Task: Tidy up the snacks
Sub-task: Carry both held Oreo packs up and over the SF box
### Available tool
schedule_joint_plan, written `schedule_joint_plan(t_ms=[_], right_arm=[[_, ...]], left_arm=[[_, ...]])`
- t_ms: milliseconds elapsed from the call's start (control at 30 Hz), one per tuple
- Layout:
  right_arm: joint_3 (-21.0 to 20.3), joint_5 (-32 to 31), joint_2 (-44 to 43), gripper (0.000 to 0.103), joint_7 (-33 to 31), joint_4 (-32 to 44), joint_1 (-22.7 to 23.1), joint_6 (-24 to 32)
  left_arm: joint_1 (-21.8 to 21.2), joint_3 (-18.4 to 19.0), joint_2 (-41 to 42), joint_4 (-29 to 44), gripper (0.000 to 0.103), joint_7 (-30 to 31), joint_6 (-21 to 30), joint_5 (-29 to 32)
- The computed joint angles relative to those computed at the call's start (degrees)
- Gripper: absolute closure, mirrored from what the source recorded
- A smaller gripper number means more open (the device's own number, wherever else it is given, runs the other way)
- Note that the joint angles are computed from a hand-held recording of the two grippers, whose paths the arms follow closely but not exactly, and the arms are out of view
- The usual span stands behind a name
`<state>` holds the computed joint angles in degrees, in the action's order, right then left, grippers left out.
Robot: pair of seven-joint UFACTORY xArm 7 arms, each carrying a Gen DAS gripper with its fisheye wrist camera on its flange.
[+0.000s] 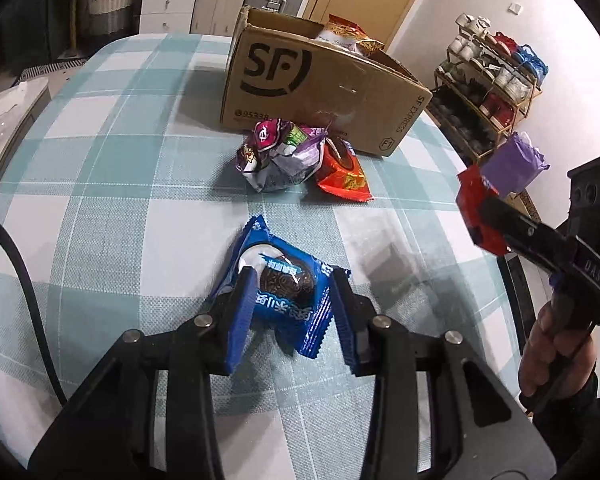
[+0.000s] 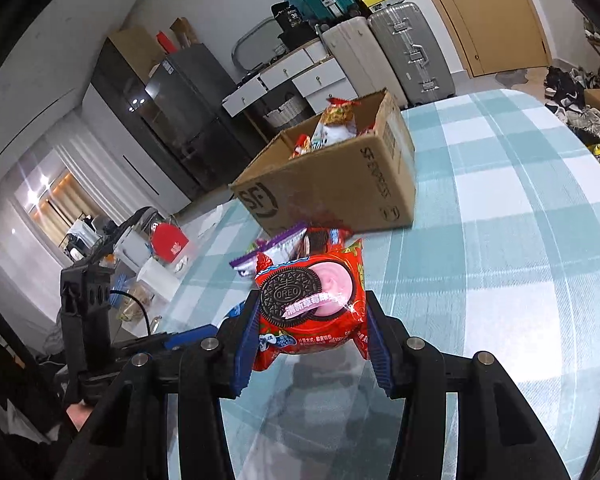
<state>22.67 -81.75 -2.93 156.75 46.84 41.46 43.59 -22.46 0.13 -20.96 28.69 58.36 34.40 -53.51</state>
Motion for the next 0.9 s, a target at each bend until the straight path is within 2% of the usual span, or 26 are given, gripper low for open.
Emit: schedule_joint_plan(t_ms=[67,133,200,333,533,633,700,733,767,833,900], right_arm=[[0.0,-1.2,0.3,0.054,1.5,-0.2,0.0,-0.3],[-0.2,-2.6,0.7,0.054,3.5,-0.5,-0.1,-0.9],[-0.4,-3.6,0.9,0.054,5.0,-0.7,-0.1,-1.2],[-0.5,-4.6,0.9,0.054,6.5,-1.1,0.2,-1.4],[-0.4,-4.6,0.8,0.054,7.2,-1.6,0.5,-1.0],[-0.5,-5.6,1.0,0.054,8.6,-1.9,0.5,-1.1],[-0.5,-5.9,1.1,0.054,9.2,-2.0,0.5,-1.3],[-0.6,-6.0,1.2,0.054,9.2,-2.0,0.5,-1.2],[-0.6,-6.1,1.2,0.054,9.4,-2.0,0.5,-1.2],[-0.6,-6.4,1.2,0.054,10.0,-2.1,0.6,-1.2],[-0.6,-6.2,1.1,0.054,10.0,-2.3,0.6,-1.1]], left_arm=[[-0.1,-0.4,0.5,0.2,0.061,-0.5,-0.6,-0.1],[-0.5,-0.8,1.0,0.6,0.051,-0.9,-1.1,-0.5],[-0.8,-2.0,1.8,0.8,0.033,-2.0,-2.8,0.3],[-2.9,-3.0,3.0,0.7,0.031,-0.8,-7.3,0.6],[-4.5,-4.1,5.3,0.2,0.030,-3.0,-14.3,4.2],[-5.6,-3.6,6.4,0.3,0.030,-2.2,-16.3,4.3],[-5.3,-3.3,8.3,1.3,0.032,-3.1,-15.3,5.8],[-5.6,-3.0,8.7,1.3,0.032,-2.1,-15.5,4.4],[-6.2,-3.5,8.5,0.5,0.034,-0.9,-17.8,3.0],[-6.7,-4.7,8.4,-0.6,0.041,-0.8,-20.8,4.4],[-7.5,-3.7,8.3,-0.4,0.046,-0.9,-20.6,3.5]])
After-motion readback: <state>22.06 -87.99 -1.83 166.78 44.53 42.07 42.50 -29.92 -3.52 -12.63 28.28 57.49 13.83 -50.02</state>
